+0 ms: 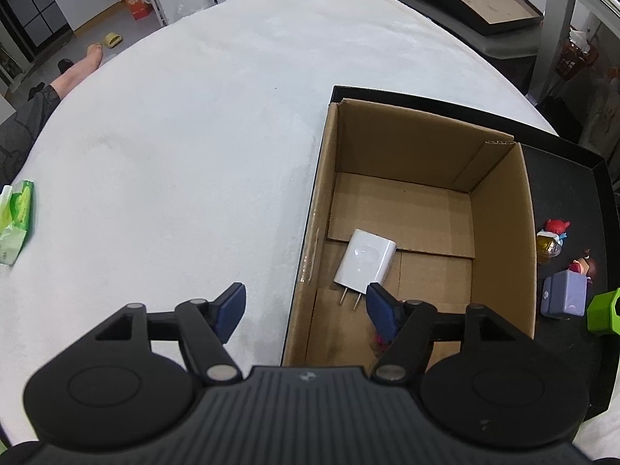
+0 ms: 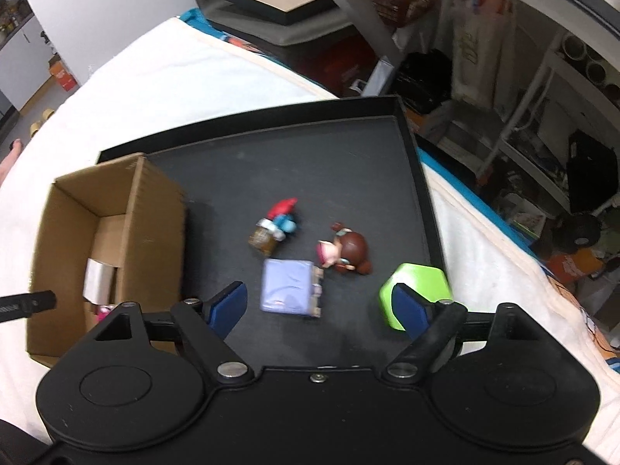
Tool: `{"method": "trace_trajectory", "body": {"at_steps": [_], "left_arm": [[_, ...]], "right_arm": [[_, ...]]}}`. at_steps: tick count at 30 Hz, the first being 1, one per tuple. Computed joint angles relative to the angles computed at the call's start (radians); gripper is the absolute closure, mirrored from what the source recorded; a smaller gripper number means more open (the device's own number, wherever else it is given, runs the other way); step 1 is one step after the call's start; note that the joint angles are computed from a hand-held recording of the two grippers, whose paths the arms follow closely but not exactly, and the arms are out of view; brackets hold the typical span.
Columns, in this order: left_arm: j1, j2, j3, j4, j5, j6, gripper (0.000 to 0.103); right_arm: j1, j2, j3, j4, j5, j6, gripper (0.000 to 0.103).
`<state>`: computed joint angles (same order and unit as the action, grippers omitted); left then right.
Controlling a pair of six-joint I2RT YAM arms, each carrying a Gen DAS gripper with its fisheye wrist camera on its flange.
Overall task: Organize rigid objects
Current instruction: 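Move the right gripper to the green hexagonal block and grasp it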
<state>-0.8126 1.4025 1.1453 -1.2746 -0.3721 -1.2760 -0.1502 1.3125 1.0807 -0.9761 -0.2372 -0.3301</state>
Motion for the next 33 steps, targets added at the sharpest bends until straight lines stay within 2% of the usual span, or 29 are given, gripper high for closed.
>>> {"method": "trace_trajectory", "body": {"at_steps": [10, 21, 24, 26, 28, 30, 31, 32, 33], "left_arm": [[-0.032, 0.078, 0.059, -0.027, -0.003, -0.018, 0.034], [-0.03, 0.136, 0.103, -0.052, 0.001, -0.029, 0.034], [-0.034, 0.145, 0.115, -0.056, 0.001, -0.03, 0.034], [-0.034, 0.149, 0.117, -0.054, 0.003, -0.032, 0.034], [-0.036, 0.149, 0.119, -0.055, 0.003, -0.034, 0.034], [-0.035, 0.146, 0.118, -0.058, 0.001, -0.032, 0.034], [-0.036, 0.146, 0.118, -0.061, 0.001, -0.032, 0.034], [-0.037, 0.146, 0.118, -0.062, -0.002, -0.035, 0.034], [-0.038, 0.144, 0.116, -0.063, -0.004, -0.039, 0.034]], "right_arm": [[-0.09, 0.089, -0.024, 0.072, 0.037, -0.081, 0.022], [-0.089, 0.129, -0.077, 0.166, 0.066, -0.135, 0.022], [-0.075, 0.104, -0.101, 0.205, 0.077, -0.165, 0.039], [-0.068, 0.095, -0.1, 0.215, 0.089, -0.177, 0.062], [-0.076, 0.107, -0.076, 0.197, 0.075, -0.174, 0.071], [-0.082, 0.124, -0.053, 0.175, 0.069, -0.166, 0.071], [-0.081, 0.125, -0.053, 0.178, 0.076, -0.165, 0.066], [-0.08, 0.122, -0.055, 0.182, 0.085, -0.166, 0.051], [-0.081, 0.114, -0.062, 0.188, 0.088, -0.168, 0.041]]}}
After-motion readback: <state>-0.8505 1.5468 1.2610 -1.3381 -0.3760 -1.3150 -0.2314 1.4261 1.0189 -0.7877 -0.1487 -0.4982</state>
